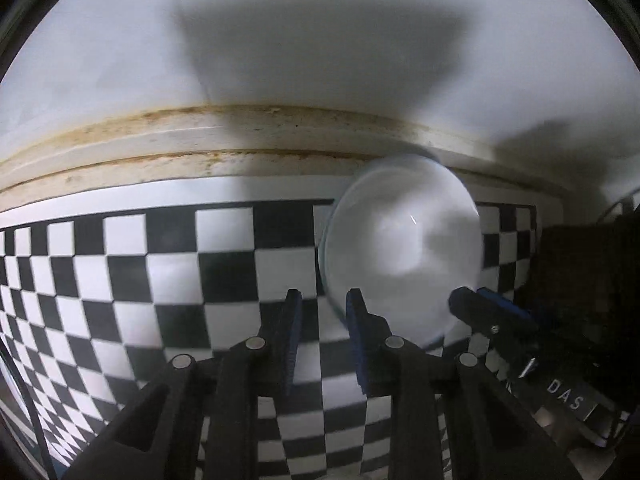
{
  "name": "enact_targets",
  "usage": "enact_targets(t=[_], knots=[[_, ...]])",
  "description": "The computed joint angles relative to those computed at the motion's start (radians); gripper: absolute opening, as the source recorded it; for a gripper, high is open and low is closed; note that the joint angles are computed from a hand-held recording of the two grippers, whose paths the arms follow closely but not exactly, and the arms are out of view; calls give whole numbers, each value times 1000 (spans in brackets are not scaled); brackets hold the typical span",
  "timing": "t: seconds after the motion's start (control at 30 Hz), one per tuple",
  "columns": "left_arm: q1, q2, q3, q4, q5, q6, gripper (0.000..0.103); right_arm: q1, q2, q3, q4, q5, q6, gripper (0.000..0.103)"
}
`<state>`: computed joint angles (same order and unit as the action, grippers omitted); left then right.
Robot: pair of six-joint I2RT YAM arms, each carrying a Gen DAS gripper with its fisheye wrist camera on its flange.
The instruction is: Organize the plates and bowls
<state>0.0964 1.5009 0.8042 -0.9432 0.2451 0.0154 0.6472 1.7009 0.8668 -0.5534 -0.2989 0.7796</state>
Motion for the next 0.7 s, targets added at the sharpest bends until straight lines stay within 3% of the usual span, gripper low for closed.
enact_targets(t=[0.13, 0.17, 0.27, 0.5, 0.7], knots=[[-13, 91, 13, 54, 6, -11, 19, -31, 126, 34, 58, -38, -9, 41], [-15, 99, 9, 69, 9, -10, 14, -32, 142, 36, 68, -42, -6, 39], [-23, 99, -1, 97, 10, -11, 11, -39, 186, 42, 98, -51, -7, 13], [-44, 25, -32, 83, -13, -16, 11, -14, 192, 50, 84, -29, -8, 10], [-85, -160, -68, -6, -35, -25, 11, 22, 98, 4, 66, -31, 17, 10]])
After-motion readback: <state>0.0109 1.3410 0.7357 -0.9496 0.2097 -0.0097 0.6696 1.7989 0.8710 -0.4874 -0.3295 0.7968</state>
